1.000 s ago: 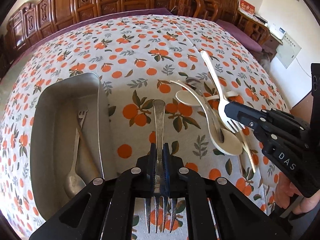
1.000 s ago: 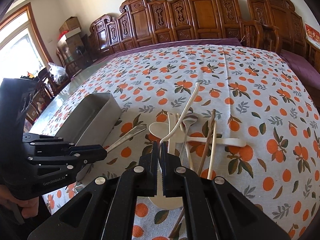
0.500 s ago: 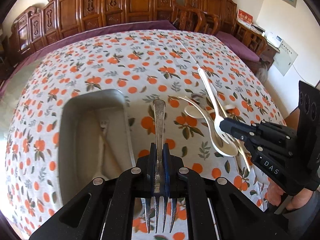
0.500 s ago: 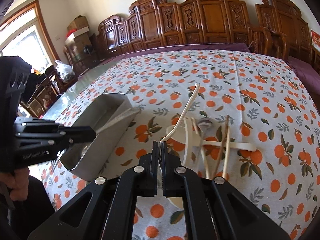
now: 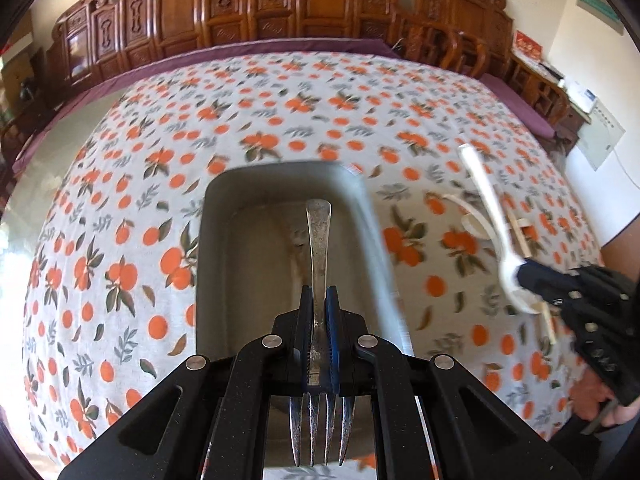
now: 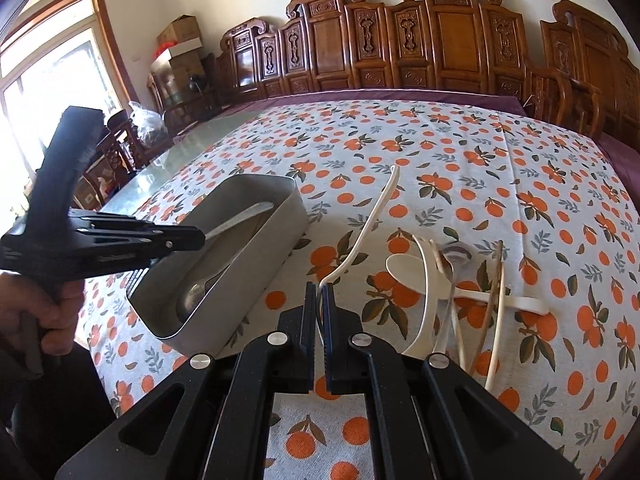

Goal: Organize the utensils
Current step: 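Carry the fork over the grey tray with the left tool while the right tool carries the plastic spoon there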

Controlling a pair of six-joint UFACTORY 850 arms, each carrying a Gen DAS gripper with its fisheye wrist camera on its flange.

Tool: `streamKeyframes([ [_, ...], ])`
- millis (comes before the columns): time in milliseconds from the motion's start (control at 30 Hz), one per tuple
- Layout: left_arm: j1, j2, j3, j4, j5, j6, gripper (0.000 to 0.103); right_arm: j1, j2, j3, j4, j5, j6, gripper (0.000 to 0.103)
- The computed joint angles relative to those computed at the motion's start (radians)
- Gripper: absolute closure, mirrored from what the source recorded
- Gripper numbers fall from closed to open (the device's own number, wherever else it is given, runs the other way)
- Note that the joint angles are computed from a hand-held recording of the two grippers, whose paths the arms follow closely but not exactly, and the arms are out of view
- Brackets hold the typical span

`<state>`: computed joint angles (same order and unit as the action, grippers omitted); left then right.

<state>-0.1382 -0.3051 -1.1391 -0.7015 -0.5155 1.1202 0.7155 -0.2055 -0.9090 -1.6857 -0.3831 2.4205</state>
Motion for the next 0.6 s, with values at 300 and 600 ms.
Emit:
streamKeyframes([
  [300, -0.001, -0.048, -0.007, 0.036, 0.043, -0.021, 0.097, -0.004, -0.01, -0.008, 0.007, 0.016, -0.014, 0.099],
  [600, -0.001, -0.065, -0.011, 0.049, 0.049, -0.031, 0.097, 0.002, -0.019, -0.021, 0.038, 0.015, -0.057, 0.099],
])
